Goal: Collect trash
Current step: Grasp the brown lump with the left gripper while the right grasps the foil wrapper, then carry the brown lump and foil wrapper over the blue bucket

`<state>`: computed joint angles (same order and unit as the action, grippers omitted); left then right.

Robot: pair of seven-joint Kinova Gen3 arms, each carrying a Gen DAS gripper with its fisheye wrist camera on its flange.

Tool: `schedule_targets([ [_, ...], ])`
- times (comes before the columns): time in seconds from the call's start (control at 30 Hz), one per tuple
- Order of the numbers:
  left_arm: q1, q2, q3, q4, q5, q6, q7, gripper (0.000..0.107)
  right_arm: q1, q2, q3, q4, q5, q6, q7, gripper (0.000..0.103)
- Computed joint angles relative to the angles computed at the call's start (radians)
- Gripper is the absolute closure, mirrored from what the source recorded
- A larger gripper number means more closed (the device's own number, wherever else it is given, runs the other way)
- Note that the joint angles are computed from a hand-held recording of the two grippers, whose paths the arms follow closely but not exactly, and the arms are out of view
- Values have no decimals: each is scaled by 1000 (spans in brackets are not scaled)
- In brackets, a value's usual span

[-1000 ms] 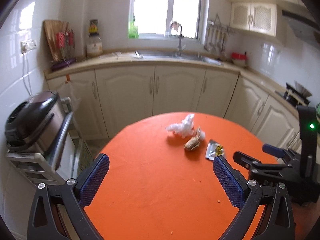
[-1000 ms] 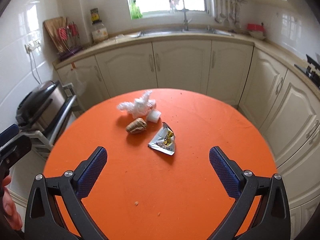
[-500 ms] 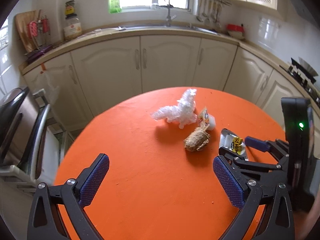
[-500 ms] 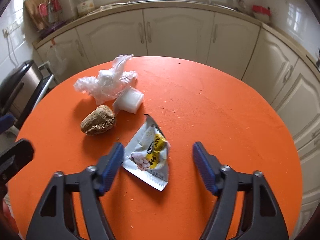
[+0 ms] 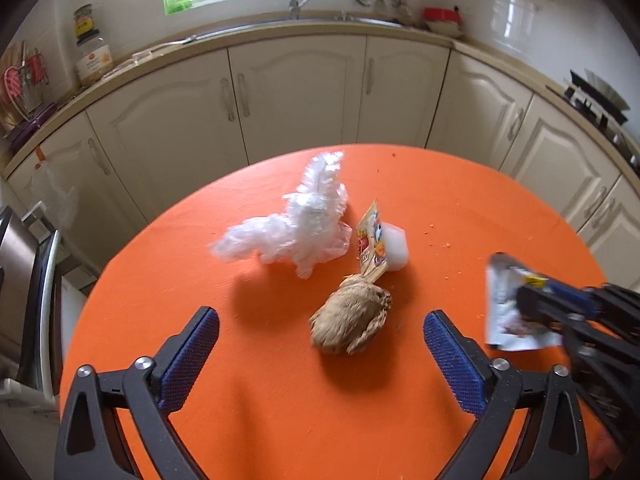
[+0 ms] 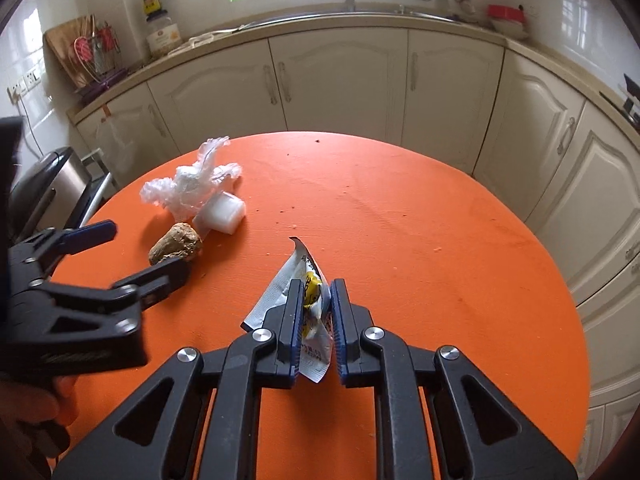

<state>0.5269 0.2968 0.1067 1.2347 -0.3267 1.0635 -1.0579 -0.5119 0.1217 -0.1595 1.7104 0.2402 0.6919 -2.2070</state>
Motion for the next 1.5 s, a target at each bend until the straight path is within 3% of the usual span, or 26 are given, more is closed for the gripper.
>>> schedule_targets([
  [0.1,-16,48,-16,-48,48,1,-35,43,12,-22,3,14,-6,0,5,90],
  [0.13,-21,56,-19,-58,60,0,-35,45,15,-26,2,16,-8,-1,5,90],
  [0.2,-33,61,-38,-61,103,-26,-51,71,22,-39,-1,25,-15,-5,8,90],
  [0.23,-43,59,-53,-61,144,-36,-72,73,27,-49,-2,32,-23,-9,12,90],
  [0.4,-82,68,-49,-76,183,-76,-97,74,38,-93,-17,59,-37,-20,10,90],
  [0.57,-63,34,-74,-51,194,-142,-102,74,55,-171,-42,95,-22,-11,-16,90],
  [0.77,-52,-26,-24,-23,176,-189,-100,74,98,-308,-100,134,16,40,-82,90],
  [0.9,17,-77,-25,19,143,-222,-78,74,146,-412,-135,143,12,90,-83,90],
  [1.07,88,-166,33,131,69,-282,-4,74,222,-569,-154,156,-20,165,-52,90],
  [1.2,120,-190,107,145,53,-279,9,74,286,-692,-130,170,-52,246,-5,90],
  [1.3,229,-217,138,151,12,-239,68,74,335,-788,-76,183,-68,333,48,90],
  [1.5,320,-54,186,-21,46,-202,-12,74,429,-914,68,219,-73,460,170,90],
])
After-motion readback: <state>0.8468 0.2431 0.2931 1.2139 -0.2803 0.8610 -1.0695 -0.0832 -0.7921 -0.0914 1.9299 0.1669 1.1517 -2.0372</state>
